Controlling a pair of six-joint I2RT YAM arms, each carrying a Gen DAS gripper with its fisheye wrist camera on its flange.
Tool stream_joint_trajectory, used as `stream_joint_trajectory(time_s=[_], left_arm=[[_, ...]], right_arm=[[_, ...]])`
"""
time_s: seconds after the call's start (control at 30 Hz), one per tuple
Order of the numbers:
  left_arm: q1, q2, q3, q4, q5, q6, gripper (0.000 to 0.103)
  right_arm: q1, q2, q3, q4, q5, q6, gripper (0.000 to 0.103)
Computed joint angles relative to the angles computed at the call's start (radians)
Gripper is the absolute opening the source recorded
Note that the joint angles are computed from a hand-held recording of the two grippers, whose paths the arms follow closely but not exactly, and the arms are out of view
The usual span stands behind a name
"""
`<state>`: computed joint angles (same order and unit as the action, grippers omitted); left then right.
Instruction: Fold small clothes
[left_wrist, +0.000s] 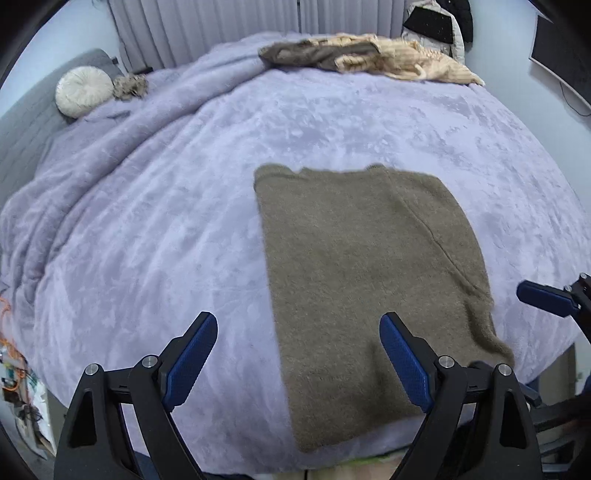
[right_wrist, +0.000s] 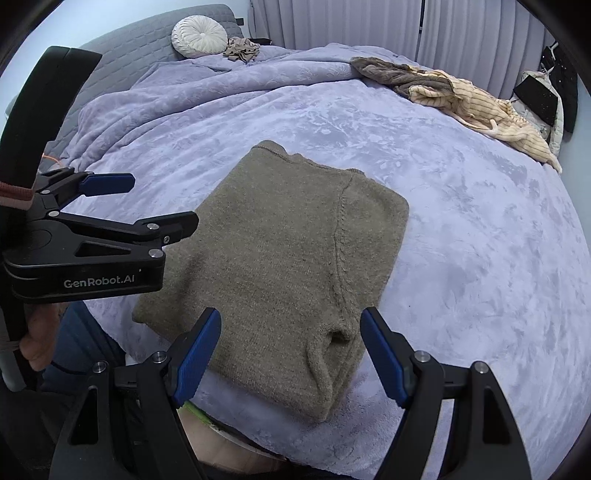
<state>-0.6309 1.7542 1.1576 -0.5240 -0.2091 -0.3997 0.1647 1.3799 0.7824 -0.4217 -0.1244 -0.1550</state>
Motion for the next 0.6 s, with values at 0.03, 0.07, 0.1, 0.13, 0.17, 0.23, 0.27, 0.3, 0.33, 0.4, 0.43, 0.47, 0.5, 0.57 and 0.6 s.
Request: stream_joint_trajectory(time_s=[0.03, 0.07, 0.1, 0.13, 0.17, 0.23, 0.27, 0.3, 0.33, 0.4, 0.43, 0.47, 0.5, 0.57, 0.6], left_arm=[[0.001, 0.006, 0.004, -0.008, 0.009, -0.011, 0.090], [-0.005, 0.009, 0.003, -0.010, -0.002, -0.027, 0.090], [-0.012, 0.008, -0.006, -0.002, -0.009, -0.036, 0.090], [-0.016, 0.006, -0.013, 0.008, -0.010, -0.032, 0.090], [-0.021, 0.009, -0.012, 0.006, -0.016, -0.035, 0.090], [-0.027, 0.022, -0.007, -0.007, -0.024, -0.057, 0.090], [-0.028, 0.026, -0.007, -0.011, -0.031, -0.073, 0.090], [-0.027, 0.030, -0.008, -0.010, -0.036, -0.083, 0.090], [-0.025, 0.032, -0.010, -0.009, -0.036, -0.090, 0.090], [-0.018, 0.045, -0.006, -0.011, -0.030, -0.101, 0.090], [-0.015, 0.052, 0.001, -0.016, -0.032, -0.101, 0.090], [-0.016, 0.060, 0.008, -0.020, -0.041, -0.099, 0.090], [-0.020, 0.065, 0.012, -0.019, -0.059, -0.094, 0.091], [-0.023, 0.065, 0.013, -0.011, -0.071, -0.082, 0.090], [-0.024, 0.067, 0.018, -0.013, -0.075, -0.077, 0.090]], right_arm=[[0.000, 0.002, -0.001, 0.000, 0.004, 0.001, 0.080], [0.000, 0.004, -0.001, -0.001, 0.009, 0.002, 0.080], [-0.001, 0.006, -0.001, 0.000, 0.011, 0.003, 0.080], [-0.003, 0.007, -0.001, 0.001, 0.011, 0.002, 0.080], [-0.006, 0.009, -0.001, 0.001, 0.009, 0.002, 0.080], [-0.011, 0.015, -0.001, 0.005, 0.009, 0.002, 0.080], [-0.014, 0.020, 0.002, 0.005, 0.007, 0.002, 0.080], [-0.019, 0.026, 0.006, 0.004, 0.001, 0.001, 0.080], [-0.019, 0.030, 0.008, 0.005, 0.000, 0.002, 0.080], [-0.019, 0.040, 0.014, 0.007, 0.005, 0.001, 0.080], [-0.019, 0.045, 0.018, 0.007, 0.008, -0.001, 0.080], [-0.020, 0.052, 0.023, 0.007, 0.009, -0.003, 0.080], [-0.021, 0.059, 0.030, 0.004, 0.007, -0.005, 0.080], [-0.022, 0.071, 0.039, 0.003, 0.011, -0.008, 0.080], [-0.021, 0.079, 0.045, 0.001, 0.017, -0.010, 0.080]])
